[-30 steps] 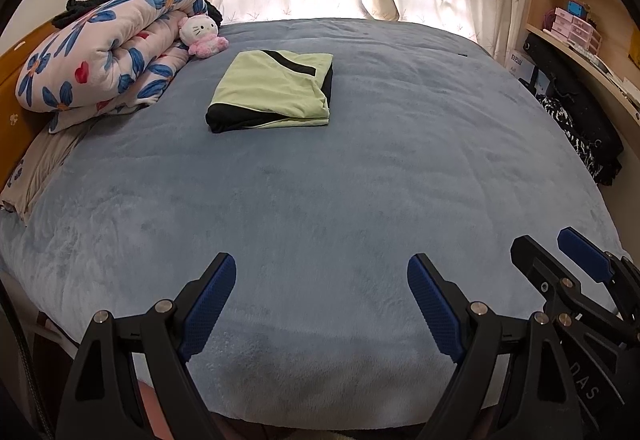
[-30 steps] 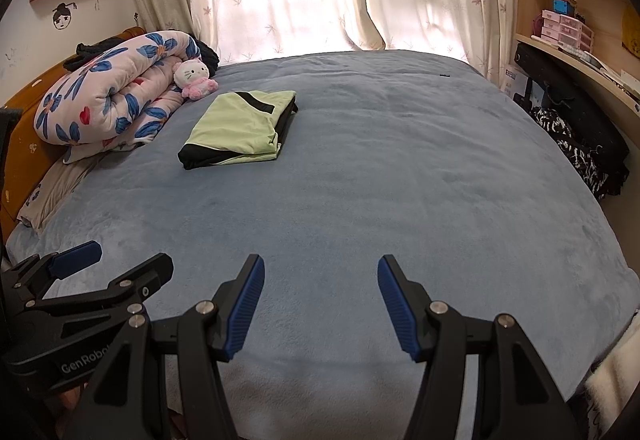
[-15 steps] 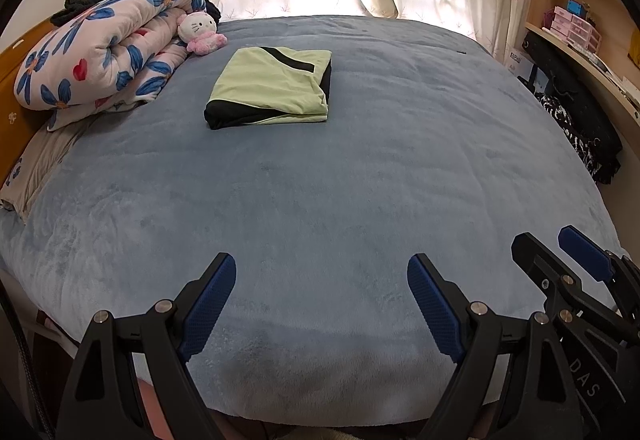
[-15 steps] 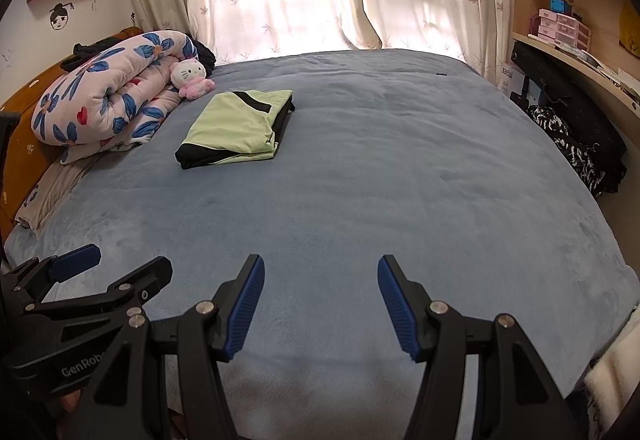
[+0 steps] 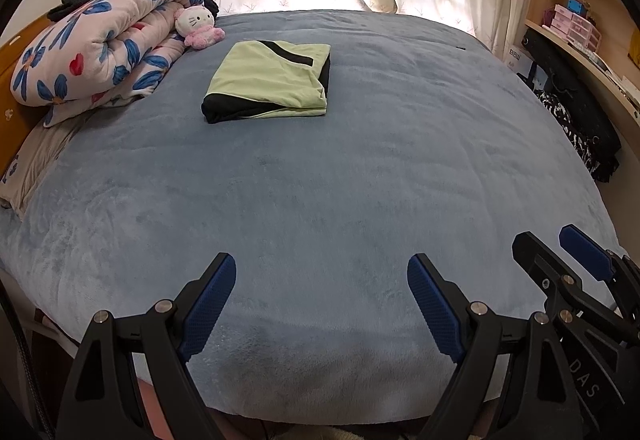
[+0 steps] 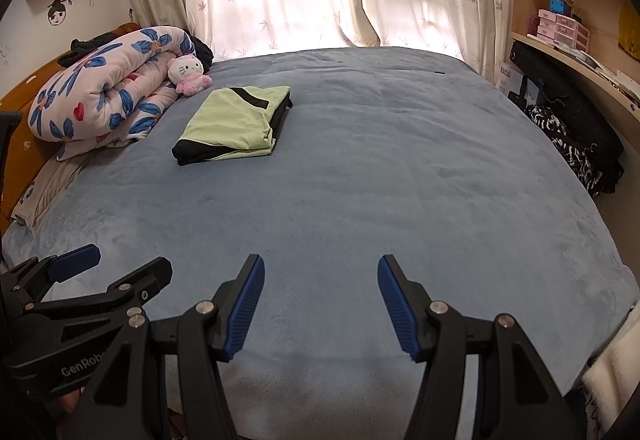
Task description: Fold large clothes
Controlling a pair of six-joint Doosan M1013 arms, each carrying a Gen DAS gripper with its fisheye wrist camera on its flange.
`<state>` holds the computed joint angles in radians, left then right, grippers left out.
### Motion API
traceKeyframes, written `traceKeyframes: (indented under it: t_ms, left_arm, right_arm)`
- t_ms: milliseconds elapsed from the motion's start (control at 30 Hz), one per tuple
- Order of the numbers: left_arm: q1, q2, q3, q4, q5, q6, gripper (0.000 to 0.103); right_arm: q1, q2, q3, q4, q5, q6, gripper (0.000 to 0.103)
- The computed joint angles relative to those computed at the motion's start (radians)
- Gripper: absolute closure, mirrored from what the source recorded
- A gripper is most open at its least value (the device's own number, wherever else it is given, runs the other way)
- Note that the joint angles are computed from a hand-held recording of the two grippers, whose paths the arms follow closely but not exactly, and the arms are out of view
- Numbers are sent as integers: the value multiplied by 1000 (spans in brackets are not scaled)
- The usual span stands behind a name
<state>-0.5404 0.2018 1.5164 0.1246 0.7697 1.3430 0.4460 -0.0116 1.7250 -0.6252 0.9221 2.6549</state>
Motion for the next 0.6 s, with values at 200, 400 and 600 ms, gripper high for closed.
traceKeyframes:
  t_ms: [200,400,600]
  left_arm:
    - [0,-1,2,0,0,2,16]
    - [0,0,0,2,2,-1,16]
    - [2,1,1,-6,6,5,16]
  right_arm:
    - [-1,-1,1,0,1,-3,44]
    - [0,0,-2,1,5,-7,44]
    - [0,0,0,-1,7,-9,44]
